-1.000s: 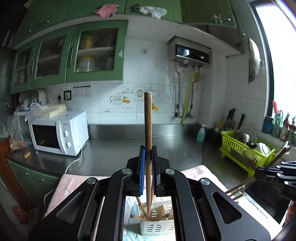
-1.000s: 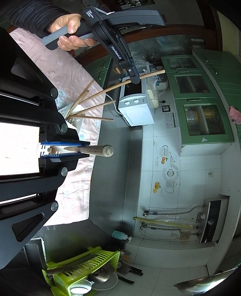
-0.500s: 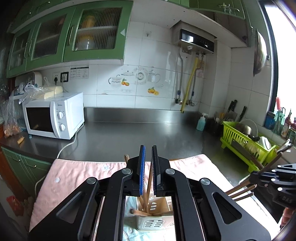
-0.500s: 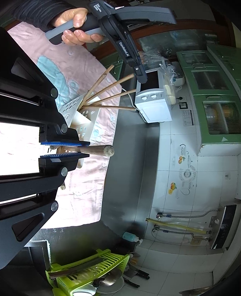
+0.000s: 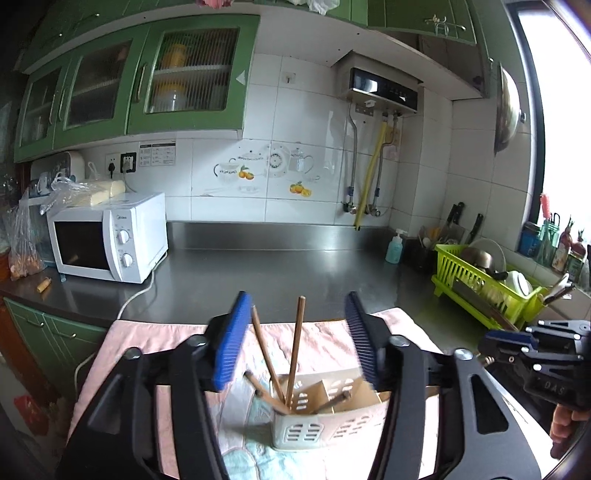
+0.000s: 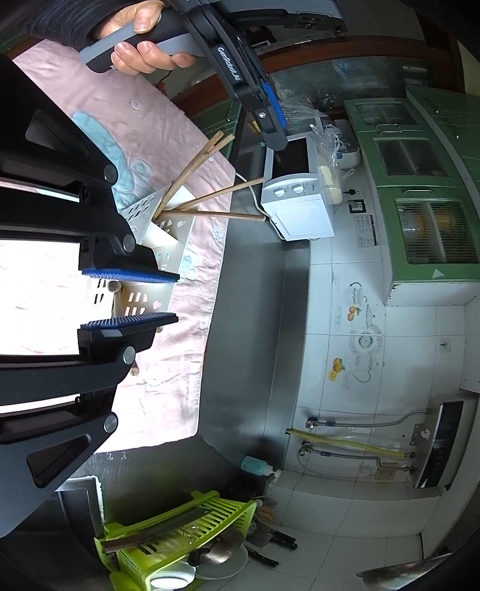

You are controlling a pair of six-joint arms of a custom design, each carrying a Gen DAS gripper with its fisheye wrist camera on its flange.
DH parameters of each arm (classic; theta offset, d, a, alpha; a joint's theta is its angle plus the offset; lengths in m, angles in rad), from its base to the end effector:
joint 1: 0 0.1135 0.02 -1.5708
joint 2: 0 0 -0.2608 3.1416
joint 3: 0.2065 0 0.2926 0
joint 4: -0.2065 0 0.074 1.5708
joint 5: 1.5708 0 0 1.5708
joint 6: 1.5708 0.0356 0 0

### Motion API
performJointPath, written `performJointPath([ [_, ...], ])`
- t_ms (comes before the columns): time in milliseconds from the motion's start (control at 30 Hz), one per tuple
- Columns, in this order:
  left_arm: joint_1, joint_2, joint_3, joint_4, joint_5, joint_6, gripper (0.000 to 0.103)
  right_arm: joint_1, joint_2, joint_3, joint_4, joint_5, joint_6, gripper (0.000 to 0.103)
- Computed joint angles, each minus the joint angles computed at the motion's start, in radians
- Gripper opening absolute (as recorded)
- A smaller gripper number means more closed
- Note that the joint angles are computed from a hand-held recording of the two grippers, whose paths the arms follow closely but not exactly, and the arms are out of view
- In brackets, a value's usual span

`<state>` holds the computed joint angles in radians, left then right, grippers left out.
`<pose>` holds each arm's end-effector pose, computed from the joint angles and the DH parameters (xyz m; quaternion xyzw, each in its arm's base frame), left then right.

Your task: Organize utensils

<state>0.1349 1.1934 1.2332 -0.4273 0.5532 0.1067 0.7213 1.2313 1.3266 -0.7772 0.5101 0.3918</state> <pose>0.3040 0.0224 0.3879 0.1410 0.8005 -0.1604 0.5599 0.2323 0.1812 0.3802 -0.0363 0.8796 0.0264 0.4736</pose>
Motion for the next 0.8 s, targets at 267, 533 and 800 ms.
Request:
performJointPath([
  [267, 0.106, -0.184, -0.135, -0.079, 0.06, 0.108, 0.091, 0.175, -0.105, -0.129, -0.002, 0.162, 0.135, 0.04],
  [533, 0.289, -0.347, -0.285, -0.204, 0.205, 0.29, 0.098, 0.372, -0.146, -0.259, -0.032, 0.31, 0.363, 0.053],
  [800, 0.452, -0.409, -0.384, -0.326, 0.27, 0.445, 0.098, 0.515, -0.096, -0.314, -0.105, 0.402, 0.591, 0.071],
])
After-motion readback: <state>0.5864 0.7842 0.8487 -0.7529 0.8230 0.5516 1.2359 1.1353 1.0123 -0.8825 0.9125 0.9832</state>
